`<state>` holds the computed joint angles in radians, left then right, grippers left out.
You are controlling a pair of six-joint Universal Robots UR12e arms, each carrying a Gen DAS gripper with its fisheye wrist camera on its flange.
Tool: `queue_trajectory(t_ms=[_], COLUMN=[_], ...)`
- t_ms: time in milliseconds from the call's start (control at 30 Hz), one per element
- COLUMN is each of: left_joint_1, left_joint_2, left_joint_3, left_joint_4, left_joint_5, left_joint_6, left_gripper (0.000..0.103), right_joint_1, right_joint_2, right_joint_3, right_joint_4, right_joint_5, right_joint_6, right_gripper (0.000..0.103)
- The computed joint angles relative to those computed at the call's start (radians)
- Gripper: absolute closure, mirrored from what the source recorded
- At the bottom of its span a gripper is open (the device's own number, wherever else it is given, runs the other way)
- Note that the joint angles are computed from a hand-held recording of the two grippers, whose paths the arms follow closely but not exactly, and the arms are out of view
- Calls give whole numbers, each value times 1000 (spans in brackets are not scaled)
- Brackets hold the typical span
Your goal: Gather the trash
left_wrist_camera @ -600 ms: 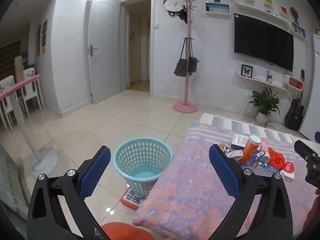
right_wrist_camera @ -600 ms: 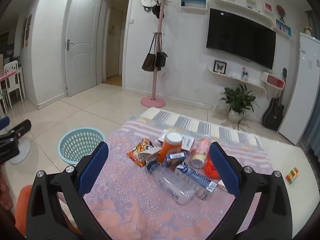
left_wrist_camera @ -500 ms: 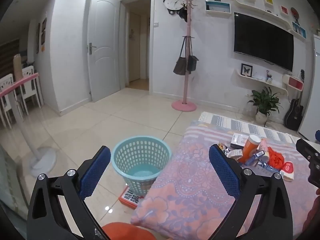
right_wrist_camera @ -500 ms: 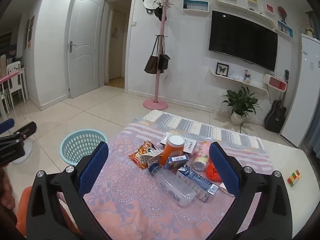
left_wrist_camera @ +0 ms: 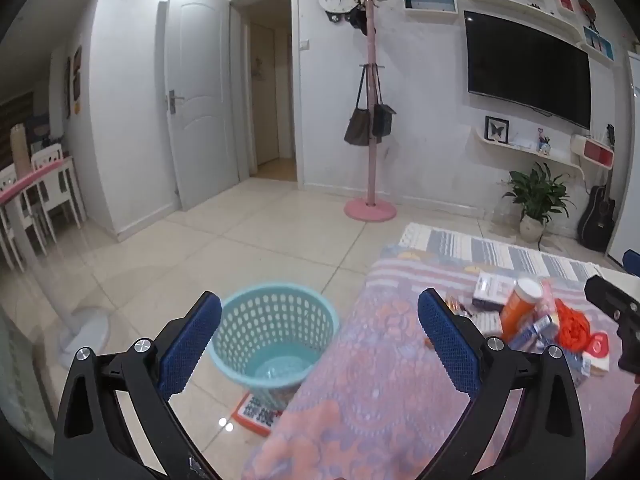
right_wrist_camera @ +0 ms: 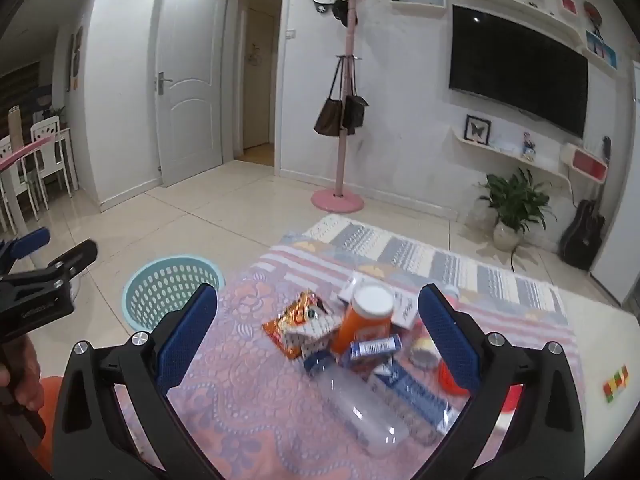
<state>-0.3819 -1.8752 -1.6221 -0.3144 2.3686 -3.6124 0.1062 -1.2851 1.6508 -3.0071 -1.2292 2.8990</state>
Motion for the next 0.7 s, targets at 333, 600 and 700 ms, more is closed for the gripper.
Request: queue_trajectory(t_ms=[333, 600, 700], left_joint_1=[3, 34, 34], left_joint_2=[-87, -88, -92], left_joint_3=[9, 2, 1], left_joint_4=[109, 57, 68], left_joint_5=[109, -1, -4], left_joint_6=[-20, -55, -54], left_gripper=[7, 7, 7], right_joint_1=[14, 16, 16], right_joint_2=[47, 71, 76], right_joint_3=[22, 23, 21], right_joint_4=[-139, -140, -129], right_joint_5=[-28, -45, -42], right_joint_6=[45, 60, 59], right_gripper=[7, 7, 7])
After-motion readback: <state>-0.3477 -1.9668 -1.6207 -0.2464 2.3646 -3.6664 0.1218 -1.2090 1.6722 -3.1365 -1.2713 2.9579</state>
